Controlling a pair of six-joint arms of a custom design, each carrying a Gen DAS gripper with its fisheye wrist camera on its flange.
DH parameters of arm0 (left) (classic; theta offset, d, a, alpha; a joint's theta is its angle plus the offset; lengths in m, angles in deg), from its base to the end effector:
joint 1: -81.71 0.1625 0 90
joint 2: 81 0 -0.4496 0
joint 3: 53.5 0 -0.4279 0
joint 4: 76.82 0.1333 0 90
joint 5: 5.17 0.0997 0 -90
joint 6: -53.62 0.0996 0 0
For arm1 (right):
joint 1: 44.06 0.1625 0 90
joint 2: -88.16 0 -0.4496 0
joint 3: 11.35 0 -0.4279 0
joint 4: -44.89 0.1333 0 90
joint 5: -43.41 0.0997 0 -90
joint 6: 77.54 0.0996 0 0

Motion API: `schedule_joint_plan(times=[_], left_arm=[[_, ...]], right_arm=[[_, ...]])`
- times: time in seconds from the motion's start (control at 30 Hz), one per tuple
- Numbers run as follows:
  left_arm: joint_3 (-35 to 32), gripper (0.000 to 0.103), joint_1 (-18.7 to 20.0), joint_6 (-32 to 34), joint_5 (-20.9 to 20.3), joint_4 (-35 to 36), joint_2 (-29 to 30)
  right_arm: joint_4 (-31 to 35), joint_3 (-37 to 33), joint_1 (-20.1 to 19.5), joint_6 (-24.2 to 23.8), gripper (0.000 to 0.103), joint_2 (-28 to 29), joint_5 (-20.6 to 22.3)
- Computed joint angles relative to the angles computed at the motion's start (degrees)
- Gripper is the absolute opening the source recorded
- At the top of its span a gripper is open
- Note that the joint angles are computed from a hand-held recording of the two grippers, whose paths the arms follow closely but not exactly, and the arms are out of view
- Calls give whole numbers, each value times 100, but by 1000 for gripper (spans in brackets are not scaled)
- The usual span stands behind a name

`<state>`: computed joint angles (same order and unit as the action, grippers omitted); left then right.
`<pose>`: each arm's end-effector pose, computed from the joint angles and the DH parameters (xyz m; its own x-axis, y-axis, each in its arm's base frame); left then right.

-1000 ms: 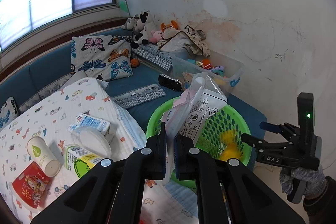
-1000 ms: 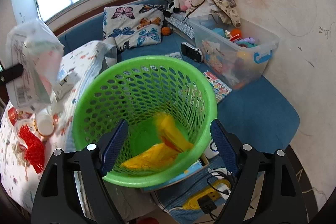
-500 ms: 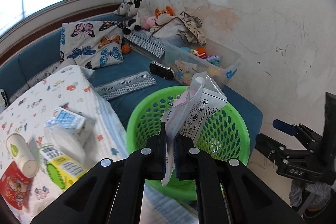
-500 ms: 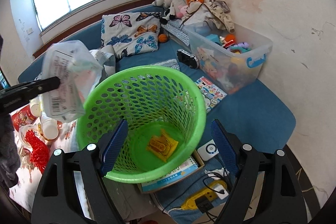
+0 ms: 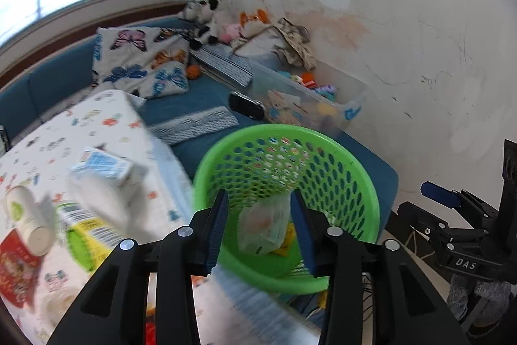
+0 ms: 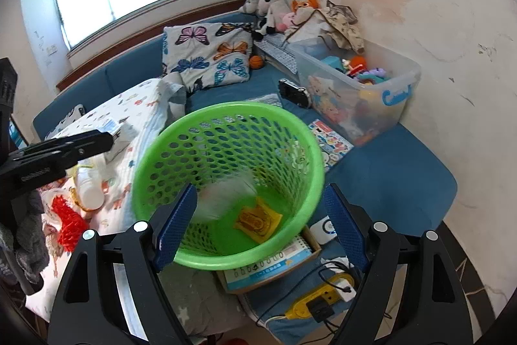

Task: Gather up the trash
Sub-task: 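Carry the clear plastic bag with the left gripper over the green basket and release it, then grasp the crumpled tissue with the left gripper while the right gripper grasps the red mesh net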

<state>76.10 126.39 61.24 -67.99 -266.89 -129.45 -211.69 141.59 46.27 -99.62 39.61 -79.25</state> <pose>-0.2206 -0.4696 0.0247 -0.6352 0.6119 -0.4713 0.7636 0.5892 -0.2641 0.0813 -0.3115 0.1341 -0.7817 0.2624 0.5658 -0.3200 0.6099 -0.7250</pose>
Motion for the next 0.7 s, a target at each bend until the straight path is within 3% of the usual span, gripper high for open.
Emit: schedule_joint_plan(times=[0.37, 0.63, 0.7], left_arm=[[1104, 52, 131, -217, 838, -435, -1296], [1840, 69, 292, -513, 1535, -725, -1922], [1938, 73, 406, -597, 1546, -733, -1993]], right_arm=[[192, -196, 593, 181, 81, 417, 52], [492, -404, 1054, 354, 82, 683, 139], [576, -464, 1128, 379, 82, 760, 149]])
